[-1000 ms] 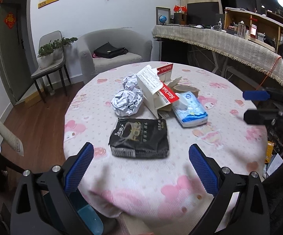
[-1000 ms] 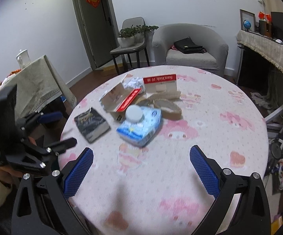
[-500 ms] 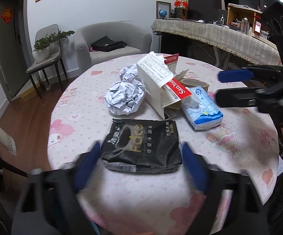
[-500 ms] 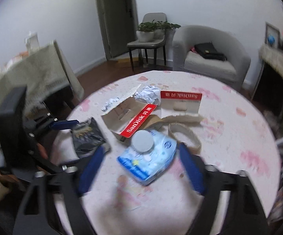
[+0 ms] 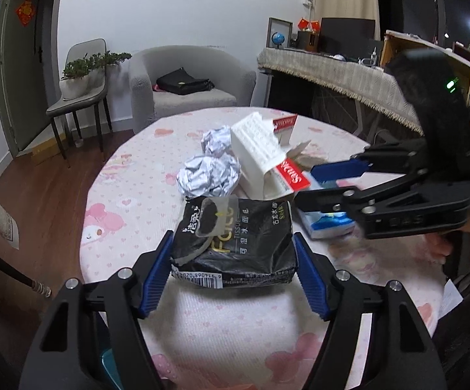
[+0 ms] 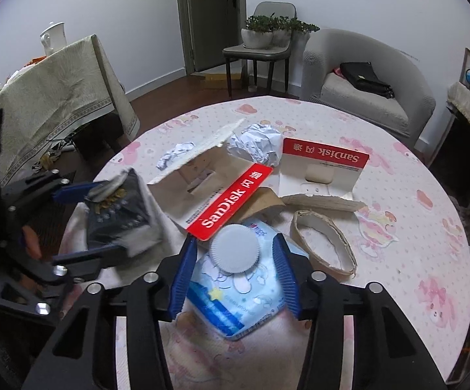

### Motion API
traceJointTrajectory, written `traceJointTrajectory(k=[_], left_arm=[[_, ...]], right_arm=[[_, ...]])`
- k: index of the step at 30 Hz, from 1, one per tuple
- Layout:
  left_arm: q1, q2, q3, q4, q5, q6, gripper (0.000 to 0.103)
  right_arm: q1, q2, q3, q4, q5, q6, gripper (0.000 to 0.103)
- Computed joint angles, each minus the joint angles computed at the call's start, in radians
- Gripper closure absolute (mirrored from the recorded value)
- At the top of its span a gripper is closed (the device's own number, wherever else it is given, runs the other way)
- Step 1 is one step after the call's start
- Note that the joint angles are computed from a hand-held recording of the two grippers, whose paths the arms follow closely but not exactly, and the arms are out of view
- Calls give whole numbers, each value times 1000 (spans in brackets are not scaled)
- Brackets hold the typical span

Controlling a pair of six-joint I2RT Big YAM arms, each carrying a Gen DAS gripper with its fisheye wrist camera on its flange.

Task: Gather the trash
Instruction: 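Carry the black bag and white cap over the teal bin with both grippers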

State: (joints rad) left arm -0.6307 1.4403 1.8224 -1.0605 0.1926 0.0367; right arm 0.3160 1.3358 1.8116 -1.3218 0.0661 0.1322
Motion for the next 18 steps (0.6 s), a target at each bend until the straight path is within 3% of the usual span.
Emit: traceJointTrajectory(k=[6,11,18], left_arm=[[13,-8,7,0,18,-25,30],[39,-23,-4,3,21,-51,30],[84,-47,-15,13,1,-87,30]], right_arm=[[9,15,20,-20,23,-6,72],[30,21,59,-67,117,12,72],[39,16,102,-42,140,71,72]])
